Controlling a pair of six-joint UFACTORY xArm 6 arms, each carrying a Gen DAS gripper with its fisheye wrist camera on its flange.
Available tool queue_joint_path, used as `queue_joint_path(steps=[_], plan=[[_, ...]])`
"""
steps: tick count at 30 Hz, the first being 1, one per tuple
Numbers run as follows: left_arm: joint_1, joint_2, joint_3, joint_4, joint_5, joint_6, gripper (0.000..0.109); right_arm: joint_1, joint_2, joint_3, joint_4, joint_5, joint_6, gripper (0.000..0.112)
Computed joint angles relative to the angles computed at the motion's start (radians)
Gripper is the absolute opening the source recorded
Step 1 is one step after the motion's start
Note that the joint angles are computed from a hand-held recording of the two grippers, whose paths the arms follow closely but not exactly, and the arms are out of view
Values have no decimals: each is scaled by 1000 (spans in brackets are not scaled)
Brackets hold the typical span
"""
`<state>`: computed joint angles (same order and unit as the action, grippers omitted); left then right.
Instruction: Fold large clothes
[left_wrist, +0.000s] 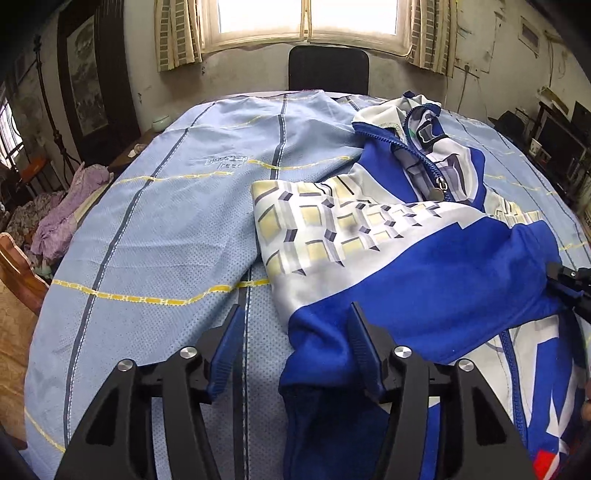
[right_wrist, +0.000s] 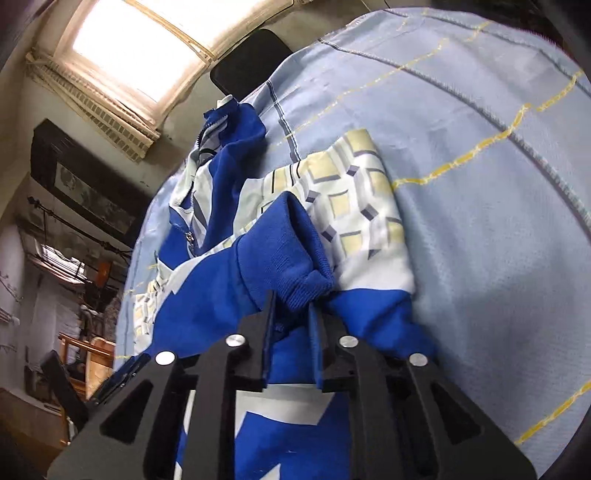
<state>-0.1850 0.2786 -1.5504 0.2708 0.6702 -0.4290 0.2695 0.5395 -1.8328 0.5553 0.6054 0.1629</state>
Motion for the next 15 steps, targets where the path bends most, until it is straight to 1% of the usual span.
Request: queue_joint_path(steps=[1, 2, 4, 5, 6, 7, 8, 10, 12, 14, 15], plan=[[1, -1, 0, 0, 2, -3, 62, 2, -4, -3, -38, 2, 20, 23], [4, -6, 2, -9, 5, -4, 62, 6, -17, 5, -106, -8, 62, 30], [12, -19, 13, -21, -13, -10, 62, 18, -67, 64, -254, -97, 164, 37], [14, -32, 27, -9, -39, -28, 61, 20, -82, 80, -304, -140, 191, 37], [16, -48, 43, -9, -75, -37, 60, 27, -94, 88, -318, -171, 178, 37], [15, -57, 49, -33, -101, -19, 60, 35, -85, 61, -295, -166, 123, 37], [9, -60, 47, -92, -118, 33, 60, 43, -62, 16, -259, -139, 67, 37], [-7, -38, 18, -184, -111, 128, 61, 58, -6, -78, -206, -76, 5, 36], [-28, 3, -26, -169, -64, 147, 61, 68, 60, -169, -202, -11, -4, 36], [-42, 54, -70, -109, 0, 133, 62, 66, 119, -247, -196, 51, 2, 36], [-41, 56, -62, -103, -16, 133, 63, 62, 132, -252, -180, 77, 7, 36]])
